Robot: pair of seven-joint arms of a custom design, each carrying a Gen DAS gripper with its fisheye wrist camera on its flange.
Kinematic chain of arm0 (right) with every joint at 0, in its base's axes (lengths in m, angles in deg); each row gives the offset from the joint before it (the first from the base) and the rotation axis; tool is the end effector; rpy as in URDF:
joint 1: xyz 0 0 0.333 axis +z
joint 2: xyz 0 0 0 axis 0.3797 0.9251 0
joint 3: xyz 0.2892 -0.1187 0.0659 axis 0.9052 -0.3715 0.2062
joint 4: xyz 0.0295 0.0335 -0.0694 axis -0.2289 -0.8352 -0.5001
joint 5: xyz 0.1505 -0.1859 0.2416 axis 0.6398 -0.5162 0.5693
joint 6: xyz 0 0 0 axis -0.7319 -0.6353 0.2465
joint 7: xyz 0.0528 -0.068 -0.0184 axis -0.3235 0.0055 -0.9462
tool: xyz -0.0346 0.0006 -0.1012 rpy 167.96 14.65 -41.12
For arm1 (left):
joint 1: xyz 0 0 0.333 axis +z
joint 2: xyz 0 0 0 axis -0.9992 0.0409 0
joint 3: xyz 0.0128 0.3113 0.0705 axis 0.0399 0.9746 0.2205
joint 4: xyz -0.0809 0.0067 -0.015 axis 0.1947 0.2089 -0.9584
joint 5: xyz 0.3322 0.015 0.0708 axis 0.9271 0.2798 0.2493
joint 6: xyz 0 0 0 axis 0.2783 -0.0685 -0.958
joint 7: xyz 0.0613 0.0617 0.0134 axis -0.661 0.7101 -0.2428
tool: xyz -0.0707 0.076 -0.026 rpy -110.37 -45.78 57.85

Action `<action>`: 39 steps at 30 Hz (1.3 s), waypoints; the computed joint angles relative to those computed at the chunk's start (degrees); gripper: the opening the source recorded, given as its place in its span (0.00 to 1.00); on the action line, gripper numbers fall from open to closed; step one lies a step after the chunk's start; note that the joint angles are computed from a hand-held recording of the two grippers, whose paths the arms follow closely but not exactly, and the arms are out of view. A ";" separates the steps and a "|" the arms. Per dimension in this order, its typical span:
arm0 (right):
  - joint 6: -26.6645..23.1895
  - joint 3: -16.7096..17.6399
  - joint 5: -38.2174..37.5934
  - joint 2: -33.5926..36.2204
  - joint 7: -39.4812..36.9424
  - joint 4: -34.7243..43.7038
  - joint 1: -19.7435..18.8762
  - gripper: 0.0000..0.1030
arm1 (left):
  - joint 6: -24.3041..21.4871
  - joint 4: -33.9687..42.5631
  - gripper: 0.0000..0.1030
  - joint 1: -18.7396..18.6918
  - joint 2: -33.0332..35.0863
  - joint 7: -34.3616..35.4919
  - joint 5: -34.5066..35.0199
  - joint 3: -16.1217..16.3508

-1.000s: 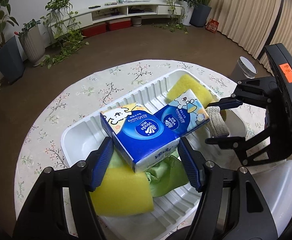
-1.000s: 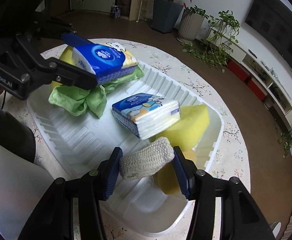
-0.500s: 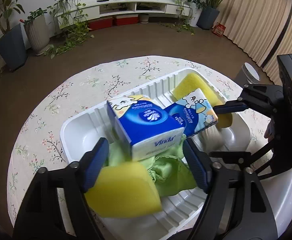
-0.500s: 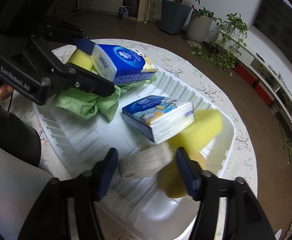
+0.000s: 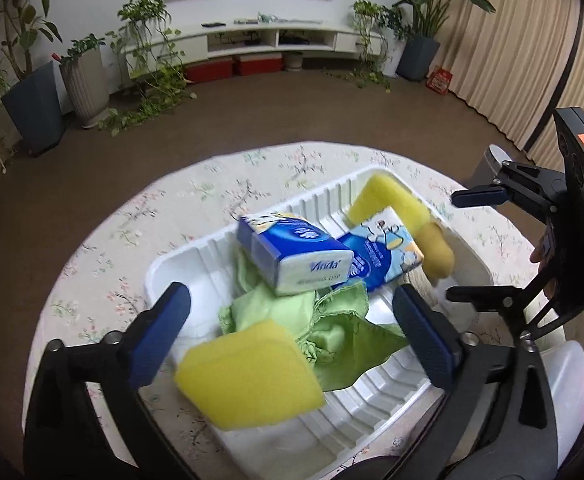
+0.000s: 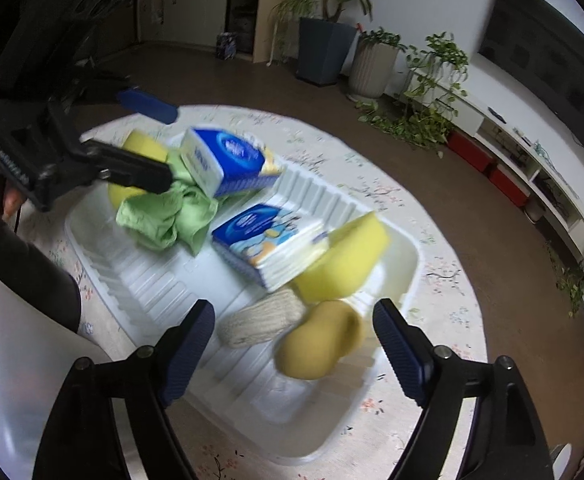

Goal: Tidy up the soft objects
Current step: 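Move both tools back to the crocheted scrubber and egg-shaped sponge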

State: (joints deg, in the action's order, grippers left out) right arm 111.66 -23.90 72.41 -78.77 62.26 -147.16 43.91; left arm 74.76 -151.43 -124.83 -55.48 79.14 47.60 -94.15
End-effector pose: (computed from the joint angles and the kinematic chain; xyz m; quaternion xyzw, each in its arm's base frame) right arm 0.4783 0.2489 0.5241 -0.9049 0.2941 -0.1552 0.2657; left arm 0.4385 -0.4995 0.5587 -0.5654 0.7548 -0.2916 0.1603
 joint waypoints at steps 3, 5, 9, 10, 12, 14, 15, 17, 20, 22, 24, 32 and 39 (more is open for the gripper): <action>0.49 -0.30 1.93 -0.72 0.01 0.08 -0.26 0.92 | -2.08 0.11 1.00 -1.29 -0.95 -2.11 2.78 1.00; 0.93 -0.47 1.98 -1.31 0.89 -0.09 -0.53 0.98 | -2.82 -0.99 1.00 -2.07 -2.31 -4.44 5.61 1.42; 2.45 -0.73 2.71 -2.98 2.67 -1.27 -0.94 1.00 | -3.88 -4.78 1.00 -2.97 -5.98 -11.30 11.76 1.44; 3.11 -0.78 2.81 -3.86 3.35 -2.14 -1.06 1.00 | -4.24 -5.98 1.00 -2.95 -7.14 -13.26 12.94 1.15; 3.99 -1.02 3.38 -5.46 3.79 -3.80 -1.23 1.00 | -4.86 -9.07 1.00 -2.74 -10.04 -18.15 15.47 0.35; 5.30 -1.23 3.78 -7.80 4.56 -6.23 -1.45 1.00 | -4.63 -12.31 1.00 -2.06 -12.84 -22.42 17.13 -0.88; 5.88 -1.51 4.36 -9.26 4.62 -7.62 -1.51 1.00 | -4.69 -14.18 1.00 -1.79 -14.45 -24.79 17.93 -1.62; 6.77 -2.58 7.27 -12.21 3.84 -10.26 -1.01 1.00 | -5.64 -16.77 1.00 -1.31 -16.66 -27.89 18.95 -3.39; 7.36 -3.37 10.17 -16.59 4.66 -14.38 -0.79 1.00 | -7.23 -20.61 1.00 -1.09 -19.51 -32.20 19.61 -6.03; 7.51 -3.80 11.68 -20.16 5.51 -17.68 -0.57 1.00 | -8.20 -23.07 1.00 -1.26 -21.21 -35.00 19.47 -7.81; 7.31 -4.29 12.94 -23.18 6.20 -20.49 -0.16 1.00 | -8.93 -25.21 1.00 -1.75 -22.52 -37.40 19.36 -9.55; 2.89 -2.74 14.92 -40.51 13.73 -34.55 0.62 1.00 | -12.09 -28.07 1.00 -6.30 -23.48 -48.89 21.15 -15.95; -0.58 2.72 15.69 -49.93 23.07 -43.15 5.77 1.00 | -15.63 -22.97 1.00 -15.10 -15.53 -55.54 23.99 -17.20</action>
